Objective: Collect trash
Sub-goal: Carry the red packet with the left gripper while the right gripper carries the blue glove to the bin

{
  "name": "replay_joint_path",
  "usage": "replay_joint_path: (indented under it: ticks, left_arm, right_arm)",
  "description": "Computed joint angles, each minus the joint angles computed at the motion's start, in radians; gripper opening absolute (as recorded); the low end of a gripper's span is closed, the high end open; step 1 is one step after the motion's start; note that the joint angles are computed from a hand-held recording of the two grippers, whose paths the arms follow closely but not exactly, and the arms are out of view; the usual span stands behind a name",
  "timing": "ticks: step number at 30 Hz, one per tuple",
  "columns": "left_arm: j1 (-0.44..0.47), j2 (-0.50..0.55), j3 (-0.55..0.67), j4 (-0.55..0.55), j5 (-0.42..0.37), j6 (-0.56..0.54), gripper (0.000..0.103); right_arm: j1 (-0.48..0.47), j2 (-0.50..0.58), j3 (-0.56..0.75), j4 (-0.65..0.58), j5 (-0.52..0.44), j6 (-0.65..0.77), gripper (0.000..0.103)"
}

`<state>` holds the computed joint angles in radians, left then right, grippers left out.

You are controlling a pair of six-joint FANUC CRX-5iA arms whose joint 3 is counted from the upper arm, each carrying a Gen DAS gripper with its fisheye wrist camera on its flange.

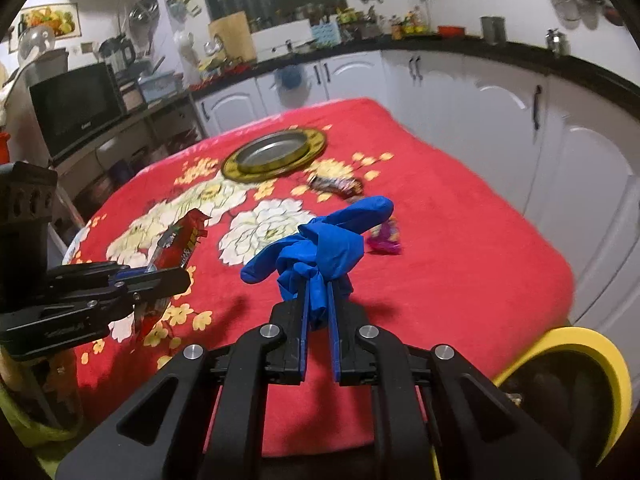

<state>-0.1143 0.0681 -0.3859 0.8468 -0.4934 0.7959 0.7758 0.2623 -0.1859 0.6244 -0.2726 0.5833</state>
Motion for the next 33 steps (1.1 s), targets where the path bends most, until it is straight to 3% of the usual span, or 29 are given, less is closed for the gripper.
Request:
replay_joint_path:
  ticks: [12,22,33]
  left_arm:
    - [-0.085,0.016,0.03,0.083,0.037,-0.074,0.008]
    - [-0.152,0.051,0.089,0.105,0.04,-0.12,0.008]
    - [-0.218,0.092,0.141,0.121,0.041,-0.15,0.008]
  right_arm:
    - [-0.108,-0.157,-0.249,0.598,0.074,-0.581,0.008]
    - [-0.156,-0.243,-0.35,0.805,0.039,-0.781,0.008]
    - [-0.164,-0.326,-0.439,0.818,-0.041,-0.826,0.008]
